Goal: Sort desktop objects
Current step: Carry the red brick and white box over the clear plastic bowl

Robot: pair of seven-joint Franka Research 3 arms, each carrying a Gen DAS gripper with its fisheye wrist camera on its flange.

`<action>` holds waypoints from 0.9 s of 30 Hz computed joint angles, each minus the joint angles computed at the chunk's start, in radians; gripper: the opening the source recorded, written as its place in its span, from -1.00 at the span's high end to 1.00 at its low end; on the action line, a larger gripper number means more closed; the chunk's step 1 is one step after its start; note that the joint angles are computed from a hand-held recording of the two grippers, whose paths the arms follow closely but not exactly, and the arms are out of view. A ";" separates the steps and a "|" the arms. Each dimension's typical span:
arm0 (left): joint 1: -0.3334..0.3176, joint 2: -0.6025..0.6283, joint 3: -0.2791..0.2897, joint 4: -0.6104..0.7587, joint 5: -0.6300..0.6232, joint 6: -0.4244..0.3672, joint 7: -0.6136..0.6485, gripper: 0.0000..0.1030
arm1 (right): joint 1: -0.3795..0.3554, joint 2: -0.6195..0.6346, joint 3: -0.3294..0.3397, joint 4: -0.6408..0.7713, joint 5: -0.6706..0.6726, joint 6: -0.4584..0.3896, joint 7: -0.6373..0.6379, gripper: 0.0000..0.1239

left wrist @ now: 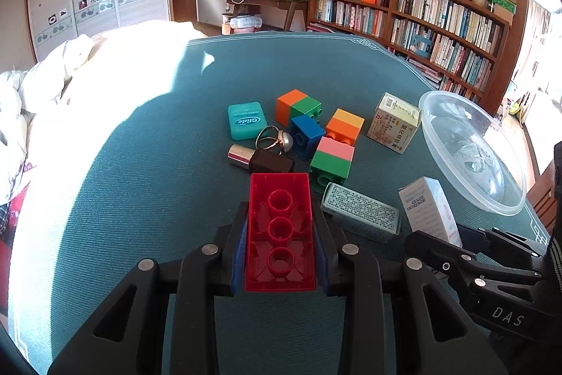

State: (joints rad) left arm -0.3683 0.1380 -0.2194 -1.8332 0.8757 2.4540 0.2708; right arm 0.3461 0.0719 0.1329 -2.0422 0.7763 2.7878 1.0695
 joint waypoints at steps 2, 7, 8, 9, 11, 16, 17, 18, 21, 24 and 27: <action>-0.004 0.007 -0.001 0.017 0.013 0.007 0.005 0.34 | -0.001 -0.016 0.004 -0.010 0.038 0.034 -0.036 0.17; -0.022 0.046 -0.002 0.080 0.020 0.027 0.038 0.34 | 0.006 -0.050 -0.004 -0.033 0.089 0.130 -0.084 0.17; -0.025 0.054 -0.001 0.091 0.015 0.035 0.050 0.34 | 0.007 -0.051 -0.008 -0.037 0.071 0.155 -0.070 0.17; -0.028 0.064 0.001 0.104 0.011 0.044 0.060 0.34 | 0.007 -0.051 -0.012 -0.042 0.037 0.181 -0.042 0.17; -0.038 0.089 0.003 0.136 0.000 0.055 0.083 0.34 | 0.000 -0.049 -0.022 -0.043 0.010 0.205 -0.007 0.17; -0.058 0.164 0.009 0.227 -0.067 0.100 0.175 0.34 | -0.023 -0.043 -0.060 -0.062 -0.232 0.281 0.228 0.17; -0.060 0.181 0.010 0.246 -0.089 0.115 0.198 0.34 | -0.025 -0.038 -0.076 -0.069 -0.343 0.304 0.324 0.17; -0.065 0.198 0.010 0.268 -0.111 0.123 0.220 0.34 | -0.025 -0.029 -0.098 -0.070 -0.456 0.321 0.424 0.17; -0.077 0.249 0.014 0.334 -0.174 0.143 0.293 0.34 | -0.035 -0.001 -0.143 -0.043 -0.639 0.313 0.591 0.17; -0.100 0.302 0.026 0.412 -0.215 0.136 0.355 0.34 | -0.046 0.042 -0.171 0.010 -0.741 0.268 0.660 0.17; -0.121 0.355 0.035 0.492 -0.255 0.126 0.409 0.34 | -0.070 0.085 -0.170 0.067 -0.762 0.209 0.642 0.17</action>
State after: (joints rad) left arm -0.4891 0.4934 -0.1839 -1.3409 0.6205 2.5796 0.6795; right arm 0.2761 0.1565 -0.0369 -1.9748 0.0148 2.9967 1.7113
